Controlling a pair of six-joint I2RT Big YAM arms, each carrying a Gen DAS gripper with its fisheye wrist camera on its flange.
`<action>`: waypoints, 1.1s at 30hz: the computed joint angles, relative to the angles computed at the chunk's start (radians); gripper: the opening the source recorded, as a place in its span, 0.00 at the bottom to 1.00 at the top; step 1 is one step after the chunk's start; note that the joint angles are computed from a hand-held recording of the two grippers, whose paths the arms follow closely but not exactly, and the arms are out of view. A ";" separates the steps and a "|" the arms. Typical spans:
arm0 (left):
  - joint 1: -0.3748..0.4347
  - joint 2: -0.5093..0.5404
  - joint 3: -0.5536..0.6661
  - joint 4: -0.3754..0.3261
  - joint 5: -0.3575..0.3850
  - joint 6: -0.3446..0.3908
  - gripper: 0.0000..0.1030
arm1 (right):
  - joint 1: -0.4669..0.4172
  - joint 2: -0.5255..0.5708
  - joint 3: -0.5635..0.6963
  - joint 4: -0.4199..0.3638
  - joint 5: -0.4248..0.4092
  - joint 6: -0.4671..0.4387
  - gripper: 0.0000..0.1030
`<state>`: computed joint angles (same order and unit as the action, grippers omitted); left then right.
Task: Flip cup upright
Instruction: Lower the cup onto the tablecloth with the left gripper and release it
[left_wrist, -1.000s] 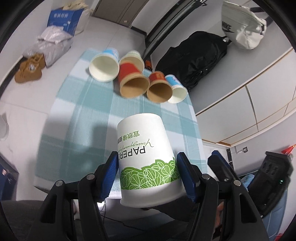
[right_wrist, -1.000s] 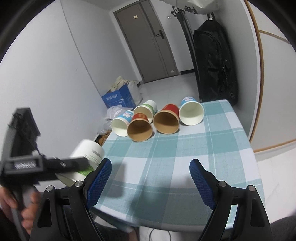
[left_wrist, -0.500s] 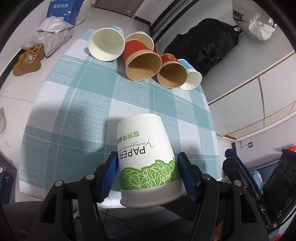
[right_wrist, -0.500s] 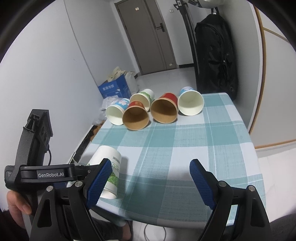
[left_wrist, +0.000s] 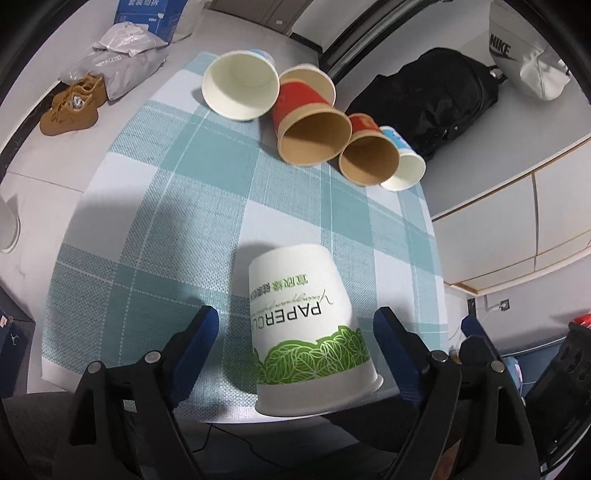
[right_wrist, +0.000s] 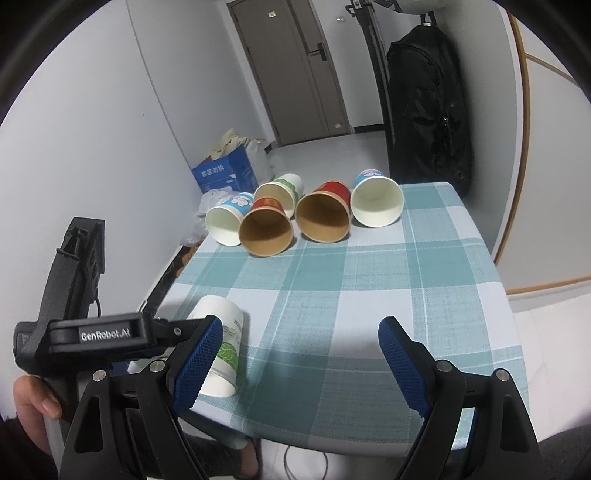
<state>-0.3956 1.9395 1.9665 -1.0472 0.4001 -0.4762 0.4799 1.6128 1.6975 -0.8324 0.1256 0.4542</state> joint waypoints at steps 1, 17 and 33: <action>0.000 -0.005 -0.004 0.008 -0.002 0.002 0.80 | 0.000 -0.001 -0.001 0.001 -0.001 0.002 0.84; -0.041 -0.185 -0.137 0.231 -0.277 0.025 0.80 | 0.001 -0.015 -0.019 0.027 -0.005 -0.008 0.84; -0.075 -0.263 -0.285 0.337 -0.546 0.103 0.80 | 0.019 -0.047 -0.054 0.134 -0.031 -0.081 0.85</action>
<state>-0.4710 1.6766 1.6817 -0.7106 -0.1457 -0.3734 0.4989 1.5657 1.6434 -0.6987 0.0947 0.3730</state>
